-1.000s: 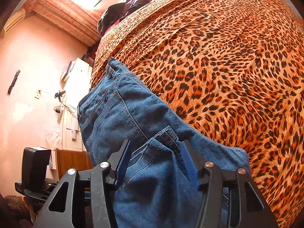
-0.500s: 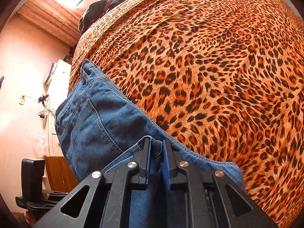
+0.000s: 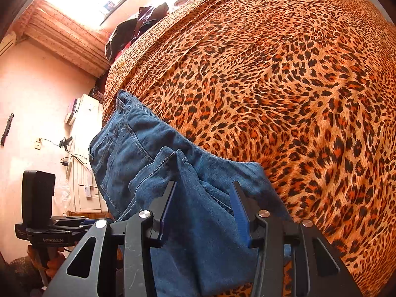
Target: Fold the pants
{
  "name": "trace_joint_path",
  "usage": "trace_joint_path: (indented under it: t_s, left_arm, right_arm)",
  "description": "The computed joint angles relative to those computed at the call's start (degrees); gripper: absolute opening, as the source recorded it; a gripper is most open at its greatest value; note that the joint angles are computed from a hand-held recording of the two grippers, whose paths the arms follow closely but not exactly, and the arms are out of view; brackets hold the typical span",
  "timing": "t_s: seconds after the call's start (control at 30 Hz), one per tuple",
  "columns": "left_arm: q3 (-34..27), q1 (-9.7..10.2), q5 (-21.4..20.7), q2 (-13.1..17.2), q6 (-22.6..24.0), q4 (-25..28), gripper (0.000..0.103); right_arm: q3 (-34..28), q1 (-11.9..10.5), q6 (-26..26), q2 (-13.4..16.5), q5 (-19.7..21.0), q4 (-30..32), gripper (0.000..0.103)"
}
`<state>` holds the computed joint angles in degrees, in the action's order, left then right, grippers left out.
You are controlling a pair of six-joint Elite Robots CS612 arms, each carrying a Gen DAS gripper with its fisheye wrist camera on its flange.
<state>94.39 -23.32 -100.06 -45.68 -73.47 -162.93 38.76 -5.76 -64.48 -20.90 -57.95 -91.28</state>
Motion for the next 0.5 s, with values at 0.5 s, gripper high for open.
trace_joint_path:
  t_s: [0.5]
  left_arm:
    - [17.1, 2.21, -1.08, -4.69, -14.95, -26.64, 0.049]
  right_arm:
    - [1.47, 0.57, 7.72, -0.89, -0.36, -4.81, 0.058]
